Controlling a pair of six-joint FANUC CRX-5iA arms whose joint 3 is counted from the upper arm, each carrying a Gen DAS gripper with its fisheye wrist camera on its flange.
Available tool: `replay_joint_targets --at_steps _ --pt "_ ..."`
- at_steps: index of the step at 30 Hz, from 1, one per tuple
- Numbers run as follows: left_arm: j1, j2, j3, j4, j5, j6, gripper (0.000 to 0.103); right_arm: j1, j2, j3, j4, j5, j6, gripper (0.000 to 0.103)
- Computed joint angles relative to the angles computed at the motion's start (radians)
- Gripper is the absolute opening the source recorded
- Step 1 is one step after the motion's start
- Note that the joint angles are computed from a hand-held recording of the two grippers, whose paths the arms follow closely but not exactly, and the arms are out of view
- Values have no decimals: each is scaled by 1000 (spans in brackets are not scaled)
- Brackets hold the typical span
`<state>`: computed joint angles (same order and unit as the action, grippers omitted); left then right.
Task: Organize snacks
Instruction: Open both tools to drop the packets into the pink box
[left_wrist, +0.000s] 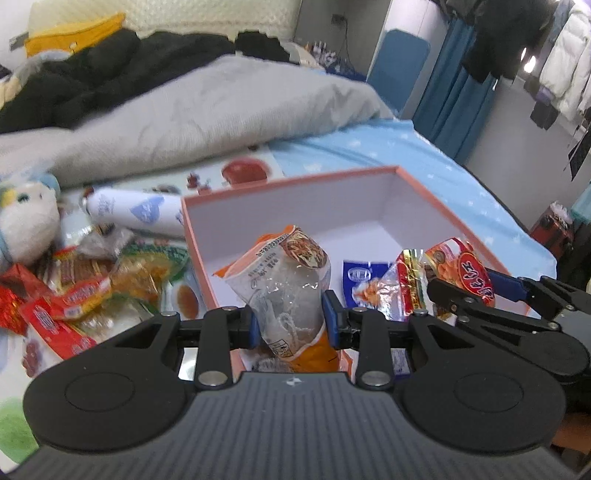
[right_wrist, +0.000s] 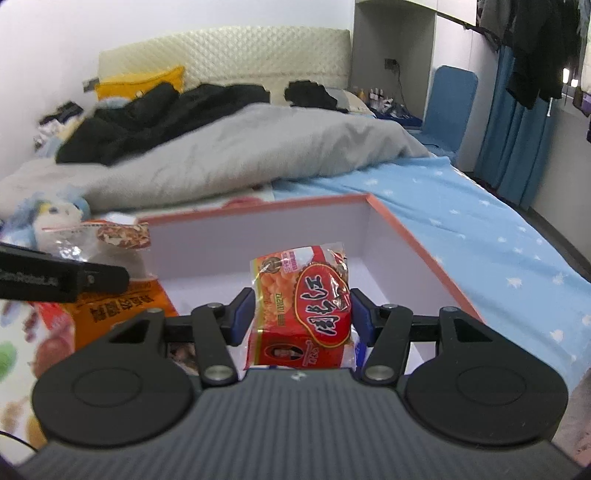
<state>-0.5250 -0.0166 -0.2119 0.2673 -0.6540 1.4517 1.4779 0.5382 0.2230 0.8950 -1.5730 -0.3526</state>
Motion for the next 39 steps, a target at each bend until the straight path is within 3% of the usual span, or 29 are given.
replay_joint_targets --at_steps 10,14,16,19,39 --pt "-15 24 -26 15 8 -8 38 -1 -12 -41 -55 72 -60 60" --pt "-7 6 -56 65 37 -56 39 0 -3 -24 -59 52 -54 74" --pt "-14 -2 -44 15 40 -31 50 3 -12 -31 -55 59 -74 74" --pt "-9 -23 -57 37 52 -54 50 4 -6 -16 -47 35 -67 74" --pt "99 -244 -159 149 103 -162 51 23 55 130 149 -8 21 74"
